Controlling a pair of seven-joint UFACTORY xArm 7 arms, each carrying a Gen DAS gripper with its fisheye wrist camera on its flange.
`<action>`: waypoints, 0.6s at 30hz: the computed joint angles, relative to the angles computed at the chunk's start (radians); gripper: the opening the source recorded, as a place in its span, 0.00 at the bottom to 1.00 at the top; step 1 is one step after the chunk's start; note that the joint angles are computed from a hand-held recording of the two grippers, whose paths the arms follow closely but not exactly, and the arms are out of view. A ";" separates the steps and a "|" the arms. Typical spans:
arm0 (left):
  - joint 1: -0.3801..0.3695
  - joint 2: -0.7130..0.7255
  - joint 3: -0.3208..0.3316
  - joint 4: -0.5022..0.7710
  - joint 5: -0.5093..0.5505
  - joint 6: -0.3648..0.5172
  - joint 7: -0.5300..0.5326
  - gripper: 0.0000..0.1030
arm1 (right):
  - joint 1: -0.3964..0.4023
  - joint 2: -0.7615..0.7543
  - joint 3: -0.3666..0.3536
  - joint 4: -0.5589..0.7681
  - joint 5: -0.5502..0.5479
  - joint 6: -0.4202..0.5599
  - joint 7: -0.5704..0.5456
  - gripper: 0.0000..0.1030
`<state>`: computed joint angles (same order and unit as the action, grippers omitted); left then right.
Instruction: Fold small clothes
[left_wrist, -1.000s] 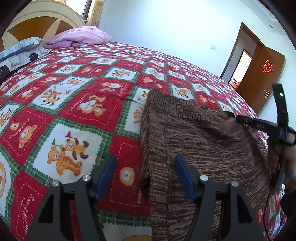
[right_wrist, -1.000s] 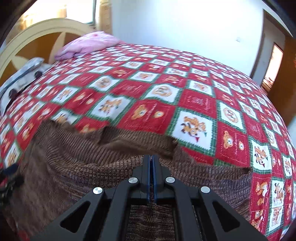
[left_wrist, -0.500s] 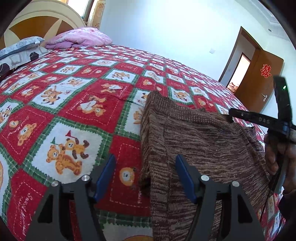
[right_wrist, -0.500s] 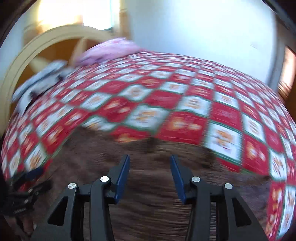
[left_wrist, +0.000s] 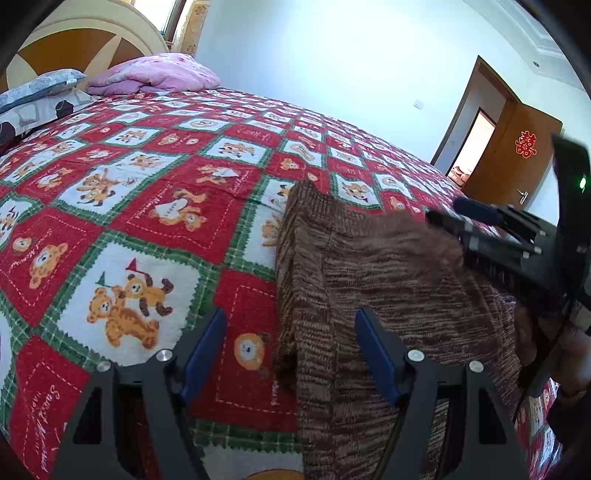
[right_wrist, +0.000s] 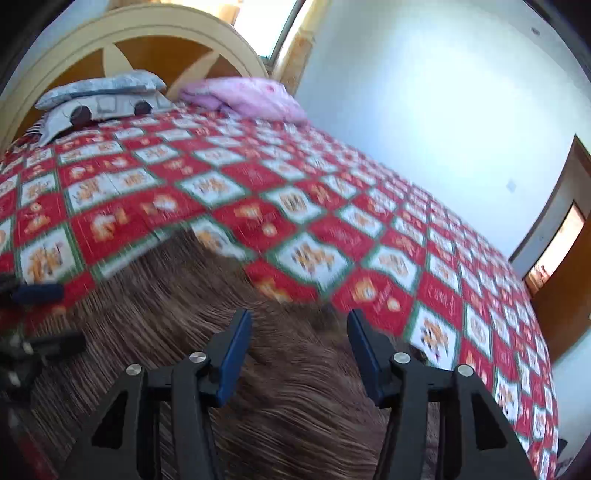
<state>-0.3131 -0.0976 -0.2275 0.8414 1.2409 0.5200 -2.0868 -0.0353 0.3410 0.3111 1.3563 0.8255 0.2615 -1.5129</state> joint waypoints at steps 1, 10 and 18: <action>0.000 -0.002 0.000 -0.002 0.000 0.001 0.000 0.73 | 0.014 0.021 -0.051 0.037 -0.053 0.041 0.092 0.53; -0.038 0.051 -0.011 0.065 -0.133 0.141 0.159 0.73 | -0.013 0.260 -0.273 0.400 -0.406 0.342 0.672 0.53; -0.053 0.043 0.006 0.055 -0.129 0.144 0.157 0.73 | -0.166 0.263 -0.148 0.440 -0.359 0.338 0.759 0.52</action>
